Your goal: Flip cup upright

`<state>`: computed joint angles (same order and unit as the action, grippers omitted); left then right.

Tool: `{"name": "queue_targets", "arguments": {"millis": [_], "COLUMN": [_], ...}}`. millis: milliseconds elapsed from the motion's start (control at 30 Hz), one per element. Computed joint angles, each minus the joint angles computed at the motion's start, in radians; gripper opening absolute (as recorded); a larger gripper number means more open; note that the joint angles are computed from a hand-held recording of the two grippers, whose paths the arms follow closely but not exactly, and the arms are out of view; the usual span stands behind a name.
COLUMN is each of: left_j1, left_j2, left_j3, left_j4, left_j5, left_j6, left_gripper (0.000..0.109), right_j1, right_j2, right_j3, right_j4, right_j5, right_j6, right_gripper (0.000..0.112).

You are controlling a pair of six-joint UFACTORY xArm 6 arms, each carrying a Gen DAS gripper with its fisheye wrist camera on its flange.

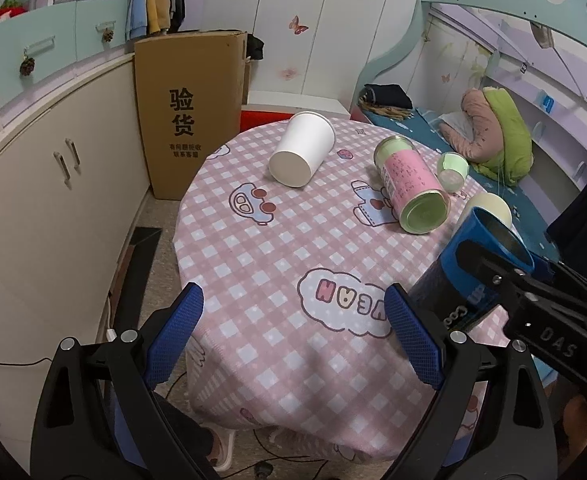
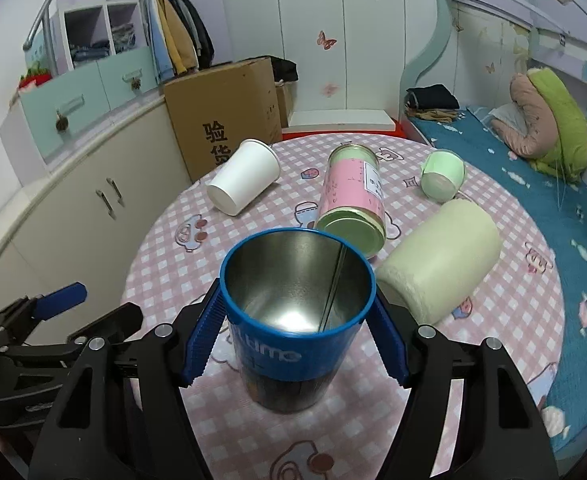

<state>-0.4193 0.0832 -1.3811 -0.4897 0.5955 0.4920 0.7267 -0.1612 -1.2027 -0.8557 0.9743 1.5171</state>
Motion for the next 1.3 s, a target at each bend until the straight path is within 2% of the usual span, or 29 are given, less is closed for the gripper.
{"name": "queue_targets", "arguments": {"millis": [133, 267, 467, 567, 800, 867, 1067, 1100, 1133, 1300], "left_j1": [0.003, 0.004, -0.009, -0.023, -0.058, -0.070, -0.113, -0.118, -0.124, -0.145], "left_j2": [-0.036, -0.085, -0.178, -0.234, -0.357, -0.390, -0.494, -0.510, -0.525, -0.588], "left_j3": [0.034, 0.077, 0.147, 0.185, 0.251, 0.268, 0.340, 0.351, 0.362, 0.404], "left_j4": [0.007, -0.001, -0.039, -0.058, -0.101, -0.104, -0.108, -0.103, -0.091, -0.062], "left_j5": [-0.011, -0.031, -0.060, -0.087, -0.154, -0.172, -0.272, -0.287, -0.302, -0.365], "left_j6": [-0.009, 0.001, 0.043, 0.064, 0.095, 0.101, 0.111, 0.107, 0.097, 0.077], "left_gripper": [0.092, 0.092, 0.092, 0.092, 0.092, 0.092, 0.096, 0.096, 0.096, 0.096], "right_j1": [0.030, 0.061, 0.143, 0.203, 0.388, 0.429, 0.555, 0.566, 0.587, 0.655], "right_j2": [-0.016, -0.041, -0.090, -0.125, -0.147, -0.145, -0.124, -0.124, -0.122, -0.123], "right_j3": [0.003, 0.010, 0.015, 0.020, -0.033, -0.047, -0.095, -0.097, -0.098, -0.107], "right_j4": [-0.026, -0.054, -0.118, -0.162, -0.280, -0.309, -0.397, -0.404, -0.421, -0.471], "right_j5": [0.025, 0.036, 0.130, 0.199, 0.457, 0.506, 0.661, 0.675, 0.700, 0.767], "right_j6": [0.027, 0.063, 0.109, 0.144, 0.149, 0.151, 0.134, 0.132, 0.132, 0.130], "right_gripper": [0.072, 0.074, 0.074, 0.074, 0.076, 0.077, 0.078, 0.092, 0.096, 0.096]}}
